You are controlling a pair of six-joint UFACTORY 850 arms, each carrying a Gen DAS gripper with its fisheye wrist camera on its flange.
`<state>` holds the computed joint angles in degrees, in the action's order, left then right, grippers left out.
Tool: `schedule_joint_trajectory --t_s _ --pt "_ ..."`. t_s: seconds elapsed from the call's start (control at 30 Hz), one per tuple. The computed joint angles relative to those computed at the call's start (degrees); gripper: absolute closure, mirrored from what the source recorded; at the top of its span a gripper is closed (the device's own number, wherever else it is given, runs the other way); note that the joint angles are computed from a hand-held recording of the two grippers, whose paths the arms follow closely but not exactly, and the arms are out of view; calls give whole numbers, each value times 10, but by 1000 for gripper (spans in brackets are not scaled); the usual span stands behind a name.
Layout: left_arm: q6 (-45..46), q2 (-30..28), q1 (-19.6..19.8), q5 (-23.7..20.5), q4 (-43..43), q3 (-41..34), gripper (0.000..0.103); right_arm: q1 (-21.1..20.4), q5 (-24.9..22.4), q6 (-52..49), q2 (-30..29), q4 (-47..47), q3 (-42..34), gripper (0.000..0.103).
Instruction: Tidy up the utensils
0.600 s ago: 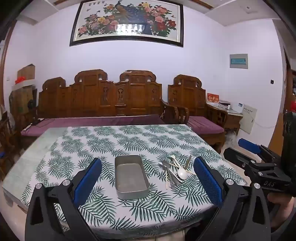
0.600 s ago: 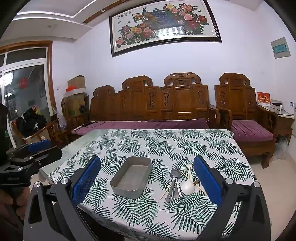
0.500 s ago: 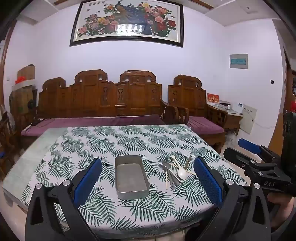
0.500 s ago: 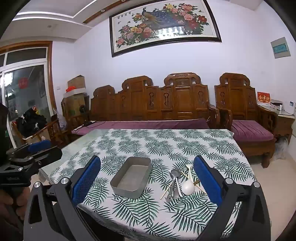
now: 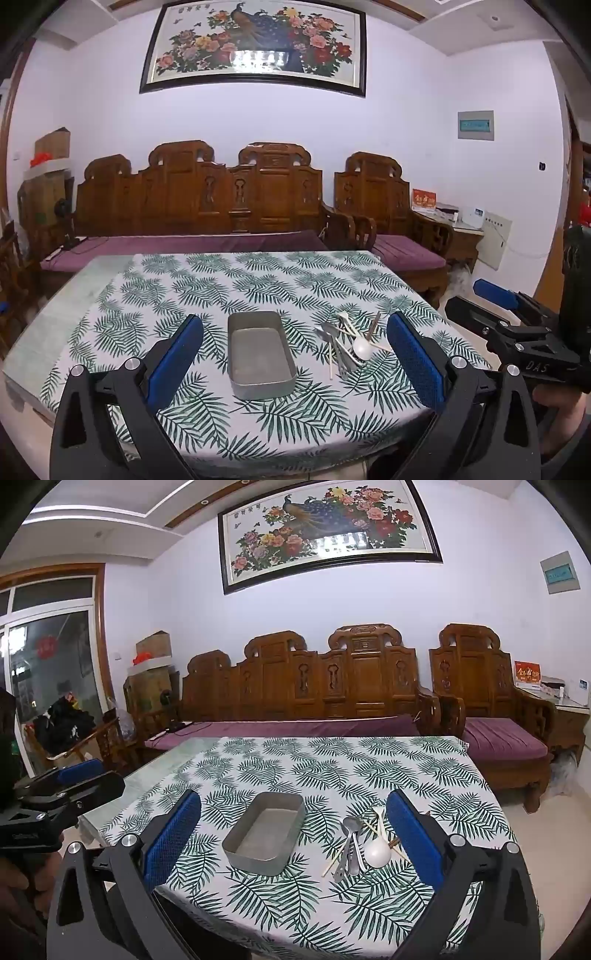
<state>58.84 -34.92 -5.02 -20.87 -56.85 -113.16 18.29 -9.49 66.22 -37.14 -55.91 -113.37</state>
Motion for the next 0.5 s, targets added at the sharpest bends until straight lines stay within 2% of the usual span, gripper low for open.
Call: schedule_joint_trajectory --t_s 0.5 --pt "5 2 4 -3 -5 1 7 -1 3 6 1 -5 3 3"
